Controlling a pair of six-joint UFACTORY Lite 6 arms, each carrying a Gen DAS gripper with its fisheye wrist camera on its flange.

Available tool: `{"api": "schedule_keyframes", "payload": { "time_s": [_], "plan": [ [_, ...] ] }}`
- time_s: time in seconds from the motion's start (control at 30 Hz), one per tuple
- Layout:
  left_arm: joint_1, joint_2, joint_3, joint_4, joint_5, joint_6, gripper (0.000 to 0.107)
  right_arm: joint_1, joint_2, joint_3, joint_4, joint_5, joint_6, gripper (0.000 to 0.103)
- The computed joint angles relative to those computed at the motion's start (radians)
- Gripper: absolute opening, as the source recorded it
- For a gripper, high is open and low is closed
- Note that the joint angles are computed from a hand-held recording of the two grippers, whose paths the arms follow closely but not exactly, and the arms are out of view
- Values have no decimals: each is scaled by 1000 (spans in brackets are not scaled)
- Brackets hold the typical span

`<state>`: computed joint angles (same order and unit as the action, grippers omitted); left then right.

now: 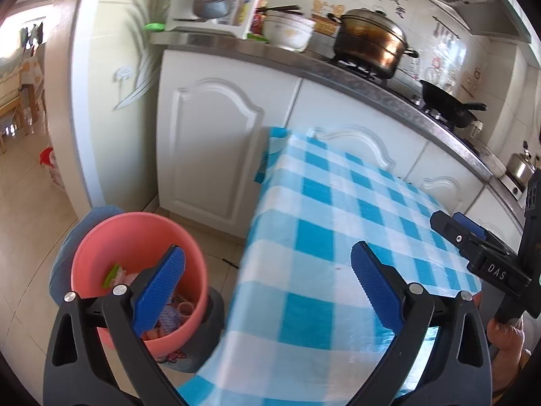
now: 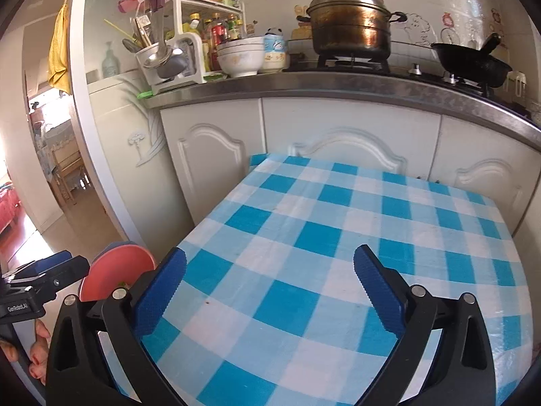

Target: Collect trash

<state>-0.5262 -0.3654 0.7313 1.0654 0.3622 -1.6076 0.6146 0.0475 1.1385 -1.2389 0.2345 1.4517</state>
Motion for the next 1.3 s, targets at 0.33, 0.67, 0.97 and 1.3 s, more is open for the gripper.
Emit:
{"api": "schedule_keyframes", "payload": {
  "time_s": [0.33, 0.67, 0.97, 1.3],
  "plan": [
    [-308, 204, 326, -15, 280, 23, 99, -53, -344, -221, -2, 179, -5, 98],
    [-522, 357, 618, 26, 417, 52, 99, -51, -697, -341, -26, 380, -32, 98],
    [-674, 474, 805, 79, 519, 58, 99, 103, -921, -377, -43, 652, -86, 98],
    [-780, 621, 1042, 102, 639, 112, 99, 657, -1066, -376, -237, 1287, -36, 98]
  ]
}}
